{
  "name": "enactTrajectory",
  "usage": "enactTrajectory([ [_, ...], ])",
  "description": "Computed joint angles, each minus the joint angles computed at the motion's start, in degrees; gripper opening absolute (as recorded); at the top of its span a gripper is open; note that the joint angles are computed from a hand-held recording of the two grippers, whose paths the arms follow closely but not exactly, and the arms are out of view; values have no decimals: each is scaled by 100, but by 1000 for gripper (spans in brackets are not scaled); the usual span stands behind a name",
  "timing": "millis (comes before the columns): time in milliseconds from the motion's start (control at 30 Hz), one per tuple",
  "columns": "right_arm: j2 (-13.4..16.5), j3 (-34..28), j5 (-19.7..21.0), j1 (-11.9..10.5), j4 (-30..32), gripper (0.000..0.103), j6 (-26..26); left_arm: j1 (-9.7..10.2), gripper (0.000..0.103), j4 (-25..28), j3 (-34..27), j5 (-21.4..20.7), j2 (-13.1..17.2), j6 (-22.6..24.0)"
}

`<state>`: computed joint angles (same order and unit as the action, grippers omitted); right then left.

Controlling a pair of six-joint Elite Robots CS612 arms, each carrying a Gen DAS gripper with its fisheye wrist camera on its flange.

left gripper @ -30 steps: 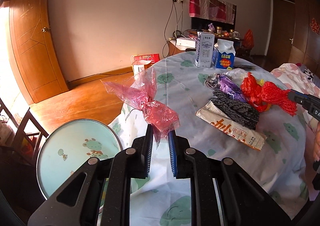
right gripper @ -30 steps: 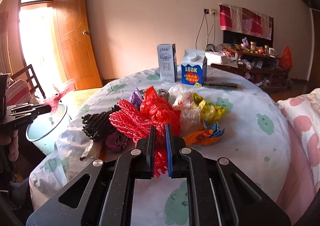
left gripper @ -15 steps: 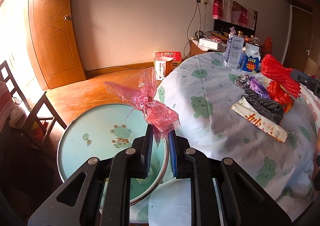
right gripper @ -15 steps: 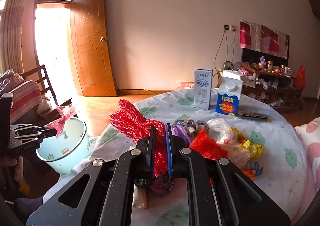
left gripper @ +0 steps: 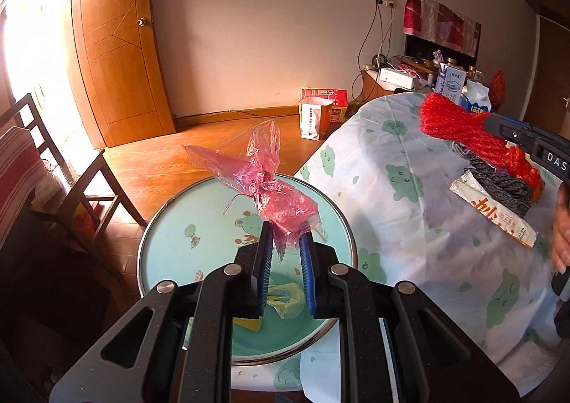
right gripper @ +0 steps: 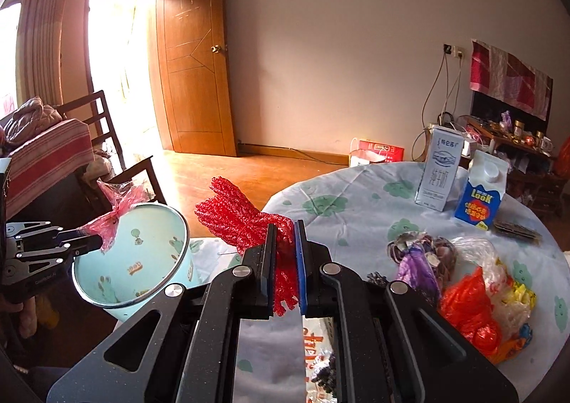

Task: Collect trash
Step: 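Carry the pink bag and red mesh net over the bin with both grippers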

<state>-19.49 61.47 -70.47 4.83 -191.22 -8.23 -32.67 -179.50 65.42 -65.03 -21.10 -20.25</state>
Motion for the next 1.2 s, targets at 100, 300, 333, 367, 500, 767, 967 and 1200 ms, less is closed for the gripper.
enactTrajectory([
  [100, 85, -194, 10, 53, 178, 10, -69, 14, 15, 48, 10, 49, -5, -44],
  [300, 236, -538, 10, 148, 493, 10, -256, 49, 15, 113, 67, 135, -33, -108],
  [333, 261, -595, 15, 159, 544, 10, -275, 53, 15, 123, 77, 159, -39, -114],
  [367, 283, -649, 20, 173, 590, 10, -297, 62, 15, 119, 93, 176, -46, -126],
  [500, 368, -853, 35, 225, 769, 10, -391, 92, 15, 147, 141, 211, -68, -191],
  [767, 536, -1227, 82, 321, 1114, 10, -599, 140, 15, 214, 226, 247, -114, -287],
  [967, 632, -1423, 101, 387, 1315, 10, -729, 157, 16, 240, 268, 287, -139, -311],
  [1200, 701, -1558, 130, 439, 1462, 10, -892, 169, 16, 353, 284, 341, -153, -362],
])
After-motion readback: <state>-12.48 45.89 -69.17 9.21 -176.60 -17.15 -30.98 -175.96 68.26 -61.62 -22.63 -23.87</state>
